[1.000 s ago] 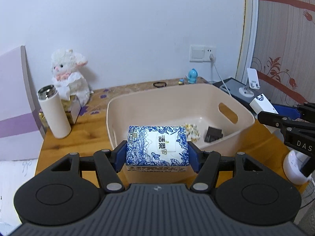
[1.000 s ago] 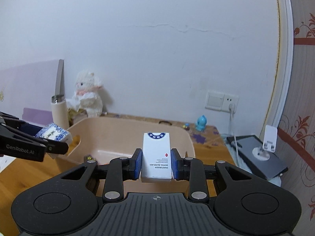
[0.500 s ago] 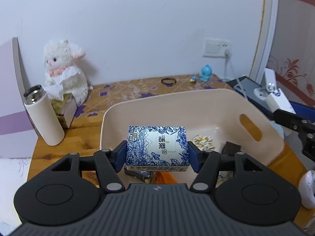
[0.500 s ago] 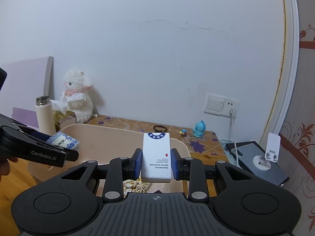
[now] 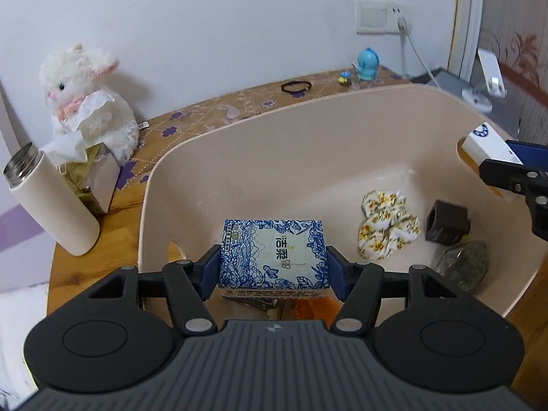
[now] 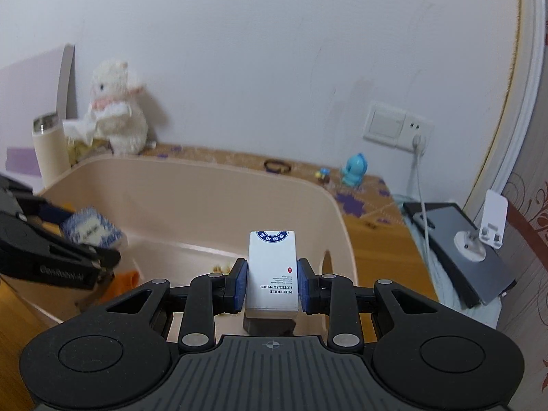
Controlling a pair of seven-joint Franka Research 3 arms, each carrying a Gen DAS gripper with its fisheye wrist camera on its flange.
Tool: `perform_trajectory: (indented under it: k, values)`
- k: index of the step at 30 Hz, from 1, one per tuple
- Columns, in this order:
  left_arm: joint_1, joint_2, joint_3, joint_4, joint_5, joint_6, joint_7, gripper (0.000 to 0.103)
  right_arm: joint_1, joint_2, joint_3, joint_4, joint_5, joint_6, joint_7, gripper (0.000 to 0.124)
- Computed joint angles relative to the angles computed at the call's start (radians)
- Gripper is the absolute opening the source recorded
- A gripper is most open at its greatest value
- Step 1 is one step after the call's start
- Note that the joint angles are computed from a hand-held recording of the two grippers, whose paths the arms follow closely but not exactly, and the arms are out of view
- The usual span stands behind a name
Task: Organize objects
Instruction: 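Lift both boxes over the basket and release them inside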
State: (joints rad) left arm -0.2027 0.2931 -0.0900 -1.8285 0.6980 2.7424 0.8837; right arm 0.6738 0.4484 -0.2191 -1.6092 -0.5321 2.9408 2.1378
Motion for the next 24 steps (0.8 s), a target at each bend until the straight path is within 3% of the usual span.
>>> perform_trajectory:
  k: [8, 9, 13, 17, 24]
  values:
    - [-0.003, 0.010, -0.004, 0.021, -0.011, -0.030, 0.036, 0.065, -0.043, 0.027, 0.061, 0.041, 0.074, -0.082, -0.095, 0.028]
    - [-0.002, 0.010, -0.005, 0.021, -0.013, -0.031, 0.037, 0.065, -0.046, 0.028, 0.065, 0.043, 0.082, -0.090, -0.099, 0.040]
    - [-0.002, 0.008, -0.007, 0.021, -0.023, -0.034, 0.035, 0.066, -0.049, 0.021, 0.068, 0.033, 0.095, -0.089, -0.106, 0.046]
    - [-0.011, 0.004, 0.000, 0.023, -0.007, -0.040, 0.008, 0.078, -0.039, 0.009, 0.055, 0.018, 0.076, -0.081, -0.097, 0.058]
    - [-0.016, -0.013, 0.003, 0.008, 0.033, -0.031, -0.036, 0.080, -0.020, -0.029, 0.034, -0.024, 0.024, -0.053, -0.043, 0.070]
